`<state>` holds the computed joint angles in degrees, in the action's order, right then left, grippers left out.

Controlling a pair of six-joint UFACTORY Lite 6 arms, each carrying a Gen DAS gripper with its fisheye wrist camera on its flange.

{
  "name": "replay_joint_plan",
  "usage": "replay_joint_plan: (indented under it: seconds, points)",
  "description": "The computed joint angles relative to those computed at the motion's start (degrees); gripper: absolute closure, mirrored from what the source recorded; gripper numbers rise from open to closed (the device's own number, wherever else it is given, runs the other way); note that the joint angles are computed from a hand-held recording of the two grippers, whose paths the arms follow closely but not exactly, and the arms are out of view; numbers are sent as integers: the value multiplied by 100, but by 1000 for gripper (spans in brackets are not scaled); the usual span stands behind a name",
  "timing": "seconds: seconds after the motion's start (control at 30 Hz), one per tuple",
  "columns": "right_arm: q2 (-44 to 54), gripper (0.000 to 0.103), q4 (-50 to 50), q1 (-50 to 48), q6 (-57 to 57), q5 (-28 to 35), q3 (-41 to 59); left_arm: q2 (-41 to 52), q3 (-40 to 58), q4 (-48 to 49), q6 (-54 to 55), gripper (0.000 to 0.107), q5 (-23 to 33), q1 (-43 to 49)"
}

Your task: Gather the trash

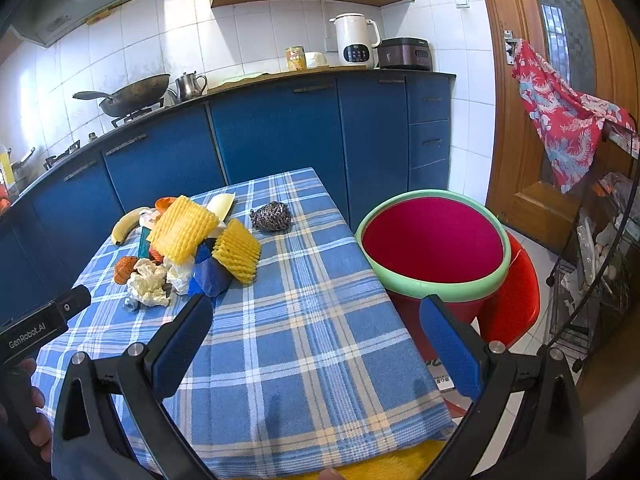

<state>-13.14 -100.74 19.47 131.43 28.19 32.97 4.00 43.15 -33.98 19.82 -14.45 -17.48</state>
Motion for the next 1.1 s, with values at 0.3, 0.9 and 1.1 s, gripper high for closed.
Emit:
replay_joint_plan:
  seconds: [0.3, 0.9, 1.1]
  points:
    - [-25, 1, 13, -17, -28, -24, -12, 9, 11, -2, 1, 4, 5, 0]
    - [-4, 1, 2, -5, -5, -21, -11, 8, 4, -10, 9, 4, 2, -2]
    - [-12, 1, 37, -5, -38, -28, -11, 11, 8, 23, -20, 4, 2, 4]
